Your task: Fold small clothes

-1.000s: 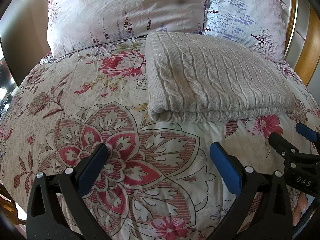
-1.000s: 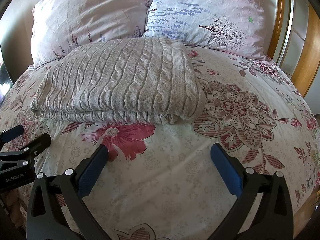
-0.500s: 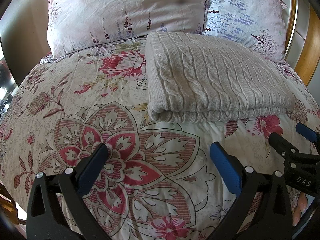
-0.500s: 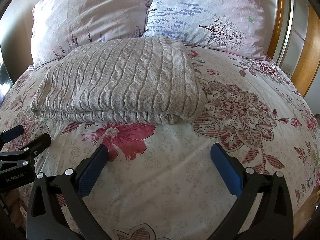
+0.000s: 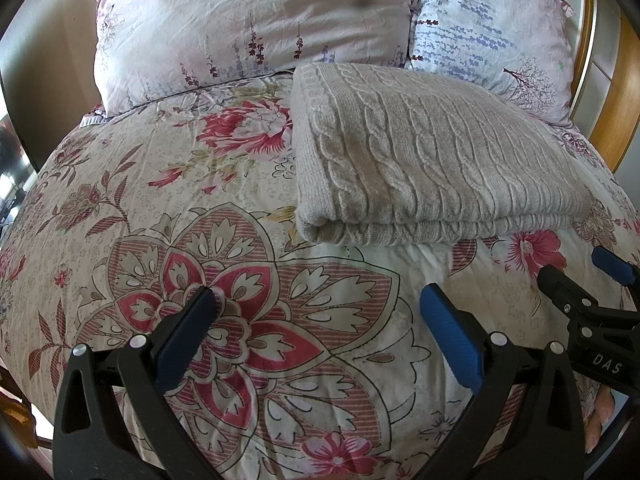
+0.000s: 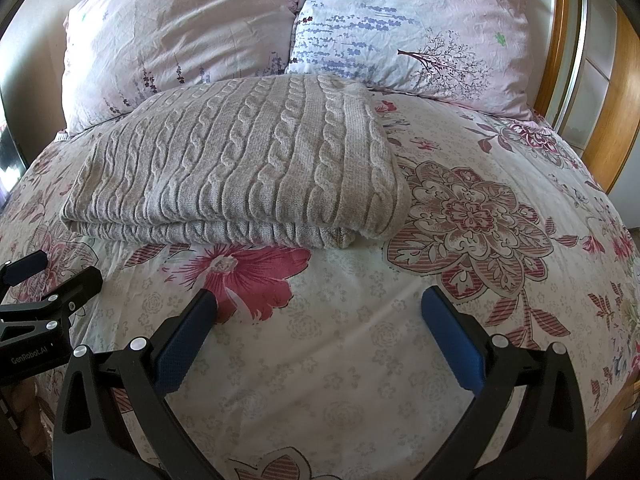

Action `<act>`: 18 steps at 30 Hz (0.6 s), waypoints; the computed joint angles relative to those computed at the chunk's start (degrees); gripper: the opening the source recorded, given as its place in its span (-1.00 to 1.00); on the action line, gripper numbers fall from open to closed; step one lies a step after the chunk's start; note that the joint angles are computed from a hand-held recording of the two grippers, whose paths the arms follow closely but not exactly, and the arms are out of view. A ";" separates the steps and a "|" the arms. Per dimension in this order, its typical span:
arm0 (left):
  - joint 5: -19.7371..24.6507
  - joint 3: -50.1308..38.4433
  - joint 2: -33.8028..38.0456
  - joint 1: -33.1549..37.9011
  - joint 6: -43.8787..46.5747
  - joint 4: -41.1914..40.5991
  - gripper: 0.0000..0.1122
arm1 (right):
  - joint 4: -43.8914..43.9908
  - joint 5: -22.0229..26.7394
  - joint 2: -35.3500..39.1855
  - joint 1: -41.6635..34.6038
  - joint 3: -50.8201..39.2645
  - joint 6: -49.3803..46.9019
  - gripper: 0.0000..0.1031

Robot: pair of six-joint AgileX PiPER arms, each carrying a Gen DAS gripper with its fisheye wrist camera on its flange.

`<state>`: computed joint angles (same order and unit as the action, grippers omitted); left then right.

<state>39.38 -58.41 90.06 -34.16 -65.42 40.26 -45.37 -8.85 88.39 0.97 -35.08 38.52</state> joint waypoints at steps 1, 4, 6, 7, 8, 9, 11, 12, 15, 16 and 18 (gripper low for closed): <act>0.02 -0.04 0.00 0.02 0.04 -0.04 0.81 | -0.04 -0.01 0.01 -0.01 0.00 0.03 0.97; 0.09 -0.12 0.04 0.01 0.07 -0.10 0.81 | -0.13 -0.02 0.01 -0.03 -0.01 0.11 0.97; 0.09 -0.16 0.07 0.04 0.12 -0.10 0.81 | -0.14 0.05 -0.03 -0.01 -0.02 0.19 0.97; 0.10 -0.20 0.08 0.07 0.19 -0.17 0.81 | 0.02 0.07 -0.04 0.01 -0.02 0.05 0.97; 0.10 -0.20 0.08 0.07 0.19 -0.17 0.81 | 0.02 0.05 -0.01 0.00 -0.02 0.03 0.97; 0.19 -0.21 0.07 0.06 0.38 -0.44 0.81 | 0.12 0.07 -0.02 0.02 -0.02 -0.03 0.97; 0.25 -0.19 0.05 0.11 0.82 -0.96 0.81 | 0.29 0.06 -0.02 0.03 -0.01 -0.19 0.97; 0.22 -0.37 0.23 0.25 1.09 -1.18 0.81 | 0.45 0.09 -0.02 0.06 -0.02 -0.30 0.97; 0.32 -0.64 0.31 0.51 2.16 -2.11 0.81 | 0.52 0.13 -0.02 0.11 -0.03 -0.29 0.97; 0.30 -0.64 0.27 0.59 2.49 -2.38 0.81 | 1.37 0.19 -0.04 0.22 0.01 -1.04 0.97; 0.20 -0.84 0.28 0.92 3.34 -2.89 0.81 | 1.86 0.25 -0.06 0.31 0.03 -1.41 0.97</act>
